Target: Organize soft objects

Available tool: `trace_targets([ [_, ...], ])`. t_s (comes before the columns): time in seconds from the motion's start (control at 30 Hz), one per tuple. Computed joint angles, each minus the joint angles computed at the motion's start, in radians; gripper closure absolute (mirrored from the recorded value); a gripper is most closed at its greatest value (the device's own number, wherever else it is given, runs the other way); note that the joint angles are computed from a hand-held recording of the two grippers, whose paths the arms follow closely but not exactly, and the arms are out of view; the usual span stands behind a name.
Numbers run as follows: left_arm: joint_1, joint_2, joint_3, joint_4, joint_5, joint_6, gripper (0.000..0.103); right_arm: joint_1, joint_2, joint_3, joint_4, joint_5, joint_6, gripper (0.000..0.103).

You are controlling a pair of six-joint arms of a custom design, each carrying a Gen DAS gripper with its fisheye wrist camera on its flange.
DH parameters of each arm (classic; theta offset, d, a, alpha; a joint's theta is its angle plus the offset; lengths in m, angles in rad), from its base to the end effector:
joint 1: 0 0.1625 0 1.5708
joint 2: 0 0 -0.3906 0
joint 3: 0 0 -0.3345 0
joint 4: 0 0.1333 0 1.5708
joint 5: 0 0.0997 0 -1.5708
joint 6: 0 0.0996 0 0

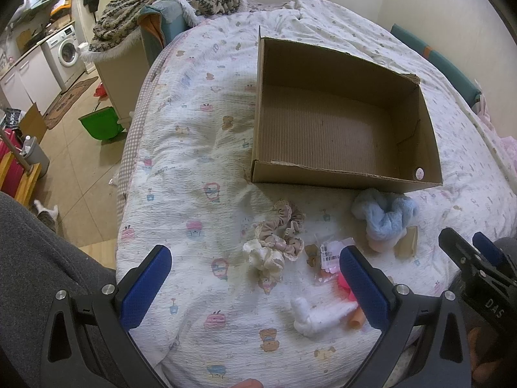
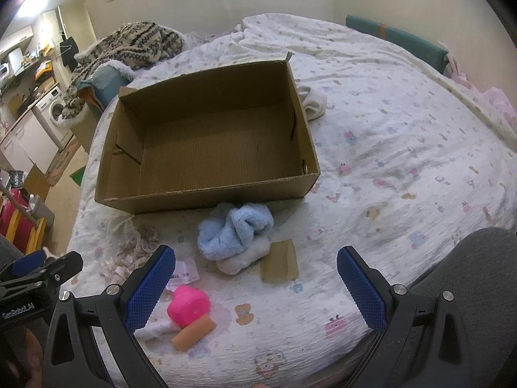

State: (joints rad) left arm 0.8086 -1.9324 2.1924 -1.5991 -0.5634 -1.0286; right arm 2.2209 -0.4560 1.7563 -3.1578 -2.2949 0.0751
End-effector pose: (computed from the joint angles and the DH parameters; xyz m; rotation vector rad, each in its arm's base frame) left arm -0.0290 -0.3454 0.3672 -0.1539 2.2220 -0.7943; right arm 0.3906 -0.4025 -0.0312 0.5735 -2.4179 0.6682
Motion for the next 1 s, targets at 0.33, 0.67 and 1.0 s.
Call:
trace_targets([
  [0.33, 0.000, 0.001, -0.002, 0.002, 0.000, -0.001, 0.000, -0.001, -0.003, -0.001, 0.020, 0.003, 0.008, 0.000],
  [0.67, 0.000, 0.002, -0.003, 0.002, -0.001, -0.001, 0.000, 0.002, -0.002, -0.001, 0.026, 0.001, 0.011, 0.000],
  [1.0, 0.000, 0.003, -0.004, 0.004, -0.001, -0.002, 0.000, 0.000, -0.002, -0.002, 0.027, 0.003, 0.010, 0.000],
])
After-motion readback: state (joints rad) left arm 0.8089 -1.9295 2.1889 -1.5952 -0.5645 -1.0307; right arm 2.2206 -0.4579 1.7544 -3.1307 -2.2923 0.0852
